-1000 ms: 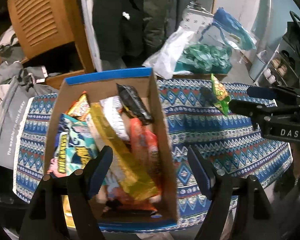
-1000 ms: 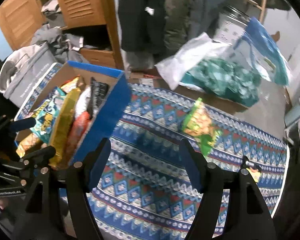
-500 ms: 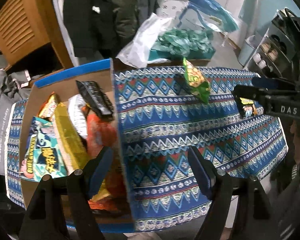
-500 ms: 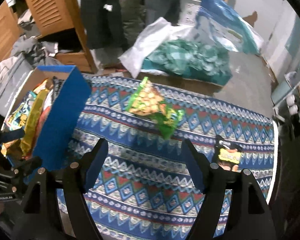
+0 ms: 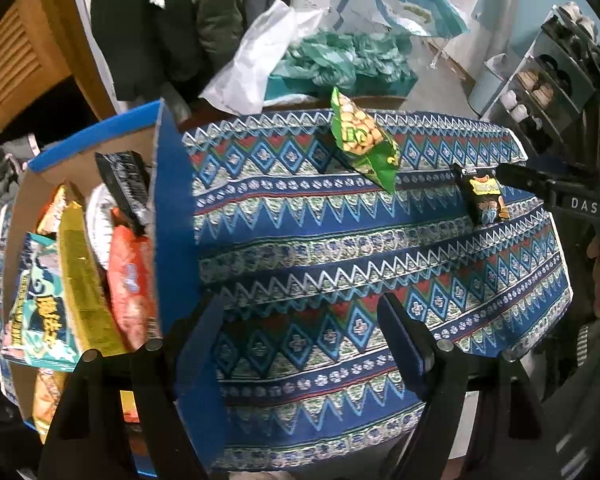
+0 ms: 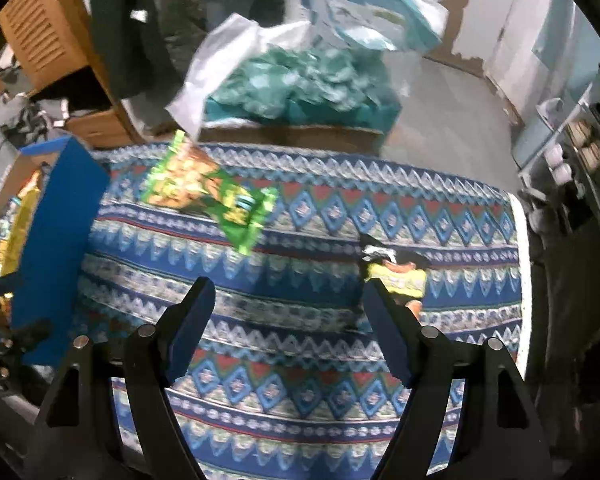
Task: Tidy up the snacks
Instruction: 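Move both tools back toward the green peanut bag and small black bag, then grasp the black-and-yellow chip bag with the right tool while the left tool grasps the green peanut bag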
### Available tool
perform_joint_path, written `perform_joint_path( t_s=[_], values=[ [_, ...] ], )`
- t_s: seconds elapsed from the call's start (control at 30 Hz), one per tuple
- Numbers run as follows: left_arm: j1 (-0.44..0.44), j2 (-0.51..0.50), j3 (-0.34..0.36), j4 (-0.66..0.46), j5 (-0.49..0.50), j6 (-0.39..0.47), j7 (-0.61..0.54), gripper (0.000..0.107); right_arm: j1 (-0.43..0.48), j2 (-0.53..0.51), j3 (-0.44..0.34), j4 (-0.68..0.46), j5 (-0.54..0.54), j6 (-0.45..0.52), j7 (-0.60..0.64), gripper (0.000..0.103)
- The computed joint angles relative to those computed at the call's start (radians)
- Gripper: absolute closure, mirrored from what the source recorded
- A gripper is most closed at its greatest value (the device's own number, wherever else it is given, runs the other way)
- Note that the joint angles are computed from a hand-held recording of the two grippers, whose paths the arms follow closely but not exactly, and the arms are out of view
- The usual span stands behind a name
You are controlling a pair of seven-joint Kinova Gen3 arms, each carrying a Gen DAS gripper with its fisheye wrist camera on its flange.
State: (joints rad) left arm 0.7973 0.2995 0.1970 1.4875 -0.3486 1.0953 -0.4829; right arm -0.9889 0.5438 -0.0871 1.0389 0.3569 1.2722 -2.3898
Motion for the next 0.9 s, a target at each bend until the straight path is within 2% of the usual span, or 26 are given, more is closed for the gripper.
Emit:
perform_joint_path(
  t_s=[0.17, 0.37, 0.6, 0.8, 0.9],
  values=[
    [-0.004, 0.044, -0.002, -0.038, 0.024, -0.003, -0.019, 0.027, 0.016, -0.002, 0.004, 0.018, 0.006, 0.035, 0.027, 0.028],
    [0.002, 0.102, -0.024, -0.089, 0.045, 0.002, -0.033, 0.027, 0.082, -0.004, -0.006, 0.042, -0.047, 0.005, 0.045, 0.027],
    [0.0, 0.151, -0.043, -0.111, 0.075, -0.006, -0.046, 0.027, 0.147, 0.059, 0.007, 0.023, -0.094, 0.047, 0.081, 0.027],
    [-0.001, 0.187, -0.056, -0.135, 0.095, -0.012, -0.049, 0.027, 0.217, 0.066, 0.007, 0.106, -0.172, -0.03, 0.022, 0.027],
    [0.0, 0.212, -0.063, -0.166, 0.092, 0.0, -0.067, 0.027, 0.228, 0.068, 0.009, 0.129, -0.178, -0.045, 0.011, 0.027]
  ],
)
